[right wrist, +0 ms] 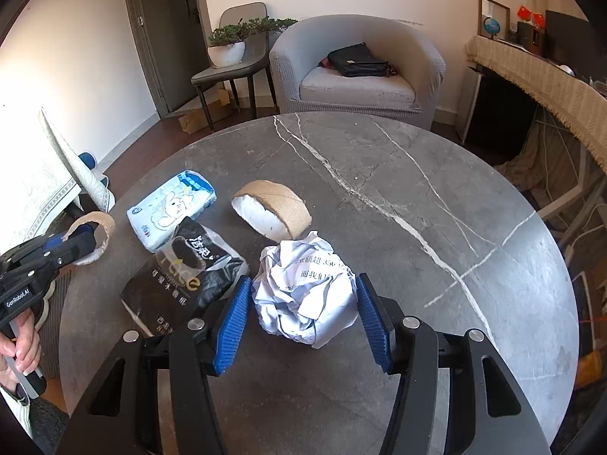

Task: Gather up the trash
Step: 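Grasp the crumpled white paper ball with the right tool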

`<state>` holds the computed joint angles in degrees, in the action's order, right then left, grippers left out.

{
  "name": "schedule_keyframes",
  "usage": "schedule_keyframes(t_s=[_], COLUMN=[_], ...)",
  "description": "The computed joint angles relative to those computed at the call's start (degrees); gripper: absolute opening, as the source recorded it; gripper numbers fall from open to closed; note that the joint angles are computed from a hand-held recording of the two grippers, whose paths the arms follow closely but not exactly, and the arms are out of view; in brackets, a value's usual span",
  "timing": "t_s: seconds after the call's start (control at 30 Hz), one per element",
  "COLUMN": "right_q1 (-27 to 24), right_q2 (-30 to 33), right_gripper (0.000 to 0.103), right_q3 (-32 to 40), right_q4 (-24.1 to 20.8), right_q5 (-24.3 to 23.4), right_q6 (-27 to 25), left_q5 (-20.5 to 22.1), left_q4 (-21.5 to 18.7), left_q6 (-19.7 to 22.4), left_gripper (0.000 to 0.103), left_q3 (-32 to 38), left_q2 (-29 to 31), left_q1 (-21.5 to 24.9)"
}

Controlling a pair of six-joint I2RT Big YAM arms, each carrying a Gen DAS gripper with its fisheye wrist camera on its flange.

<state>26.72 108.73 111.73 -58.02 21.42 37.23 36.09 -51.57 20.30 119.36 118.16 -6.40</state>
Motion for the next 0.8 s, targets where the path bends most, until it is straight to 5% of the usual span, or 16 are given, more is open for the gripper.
schedule_keyframes(t_s=[0.8], right_q1=[7.24], right_q2=[-3.41], right_gripper=[0.057], right_q3=[-2.25], right_q4=[8.89], right_q5=[0.85], right_q6=[-1.39], left_q5=[-4.13], left_q4=[4.21], left_q6=[-1.72], left_gripper=[0.026], left_q3=[-14.70], left_q2=[-10.67], left_q1=[4.30])
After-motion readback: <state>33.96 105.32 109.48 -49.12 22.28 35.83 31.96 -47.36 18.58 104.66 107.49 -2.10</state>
